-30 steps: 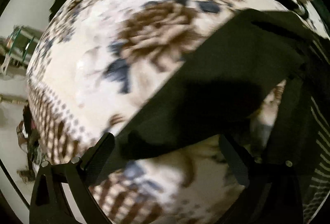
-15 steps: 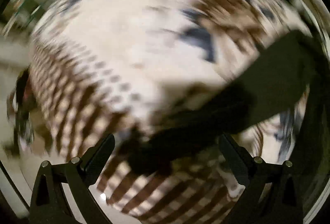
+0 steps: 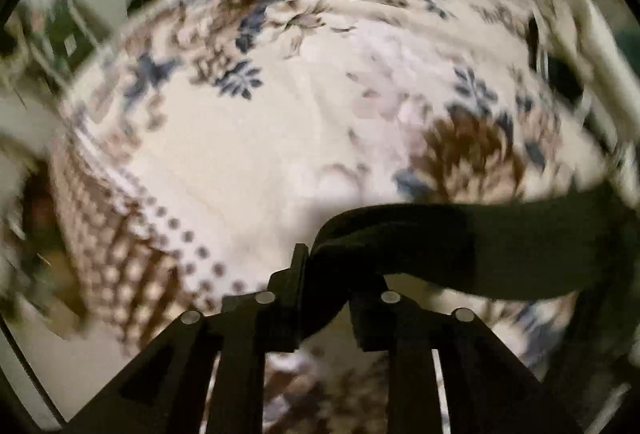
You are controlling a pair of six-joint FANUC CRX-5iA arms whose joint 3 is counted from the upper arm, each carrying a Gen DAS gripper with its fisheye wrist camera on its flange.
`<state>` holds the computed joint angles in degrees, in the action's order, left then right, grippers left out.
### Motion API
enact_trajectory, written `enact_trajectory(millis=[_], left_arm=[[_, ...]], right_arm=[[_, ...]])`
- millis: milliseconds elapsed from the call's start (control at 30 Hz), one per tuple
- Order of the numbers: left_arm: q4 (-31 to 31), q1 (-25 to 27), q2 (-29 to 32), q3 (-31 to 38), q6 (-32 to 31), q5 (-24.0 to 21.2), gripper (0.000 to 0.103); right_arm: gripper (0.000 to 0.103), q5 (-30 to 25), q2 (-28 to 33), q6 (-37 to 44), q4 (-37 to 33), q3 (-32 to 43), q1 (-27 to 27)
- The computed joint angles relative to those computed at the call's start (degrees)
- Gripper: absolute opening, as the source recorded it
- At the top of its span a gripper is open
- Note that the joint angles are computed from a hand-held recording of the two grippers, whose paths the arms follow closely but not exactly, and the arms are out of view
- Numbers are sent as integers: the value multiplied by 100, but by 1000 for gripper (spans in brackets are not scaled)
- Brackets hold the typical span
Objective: Fold small clothes
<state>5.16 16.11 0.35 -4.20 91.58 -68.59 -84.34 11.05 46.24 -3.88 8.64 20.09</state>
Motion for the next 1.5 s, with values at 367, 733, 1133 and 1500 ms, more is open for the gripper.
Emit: enact_trajectory(millis=[367,733,1133,1500], left_arm=[[3038,1227,-1253,-2704,1013,421,65],[4011,286,-412,-2661,1875,2183,60],[415,-1094,325,552,2917,1369,9],[734,-4171,2628,3970,1749,692,9]], right_arm=[[63,-150,-41,-82,-94,-6,-152],[63,-252,94,-173,-128,90,-337],[63,29,-345,15,-291,-292,-988],[63,66,-603,1274,-485,-147,-2729]])
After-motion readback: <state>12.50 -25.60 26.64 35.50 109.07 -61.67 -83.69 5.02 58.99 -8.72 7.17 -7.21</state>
